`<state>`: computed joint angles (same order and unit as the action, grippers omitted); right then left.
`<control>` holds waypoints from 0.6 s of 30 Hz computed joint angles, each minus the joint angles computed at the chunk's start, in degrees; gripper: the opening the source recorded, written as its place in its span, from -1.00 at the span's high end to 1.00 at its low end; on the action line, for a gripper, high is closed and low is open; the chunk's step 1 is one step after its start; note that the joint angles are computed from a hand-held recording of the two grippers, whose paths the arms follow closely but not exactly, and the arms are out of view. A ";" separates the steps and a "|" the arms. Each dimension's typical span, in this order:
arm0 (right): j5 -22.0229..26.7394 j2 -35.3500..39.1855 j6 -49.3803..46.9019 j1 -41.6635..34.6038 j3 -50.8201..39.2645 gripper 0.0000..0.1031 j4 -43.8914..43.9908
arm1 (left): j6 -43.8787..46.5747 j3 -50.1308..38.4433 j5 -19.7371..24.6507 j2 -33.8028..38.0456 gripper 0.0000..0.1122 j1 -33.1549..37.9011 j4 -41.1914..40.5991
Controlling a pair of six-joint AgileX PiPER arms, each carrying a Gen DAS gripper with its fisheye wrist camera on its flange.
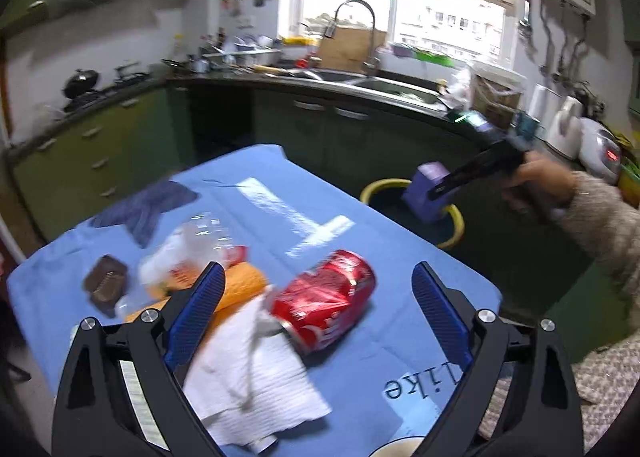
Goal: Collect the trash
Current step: 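Carry the purple box with the right tool and drop it into the bin, then grasp the crushed red Coca-Cola can with the left tool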
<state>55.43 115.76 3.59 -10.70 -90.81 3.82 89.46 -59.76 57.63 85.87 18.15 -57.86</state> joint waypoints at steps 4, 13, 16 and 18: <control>0.87 8.33 -1.00 -1.92 -5.50 -0.06 -0.02 | -0.38 -1.70 -1.25 2.03 -0.63 -4.42 3.17; -3.58 0.79 -6.78 -5.11 1.43 -0.36 4.72 | -0.53 -8.70 0.72 9.54 -0.66 -13.28 12.51; -5.33 -4.34 -9.32 -4.95 7.34 -0.37 7.65 | -2.29 -12.55 1.43 13.13 -0.66 -16.54 16.95; -6.37 -7.72 -11.94 -4.93 11.36 -0.37 10.18 | -3.48 -14.26 0.60 15.11 -0.66 -18.17 19.36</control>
<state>49.06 108.04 -8.35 -15.62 -79.45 14.00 85.98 -74.02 58.22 100.97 -0.02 -38.50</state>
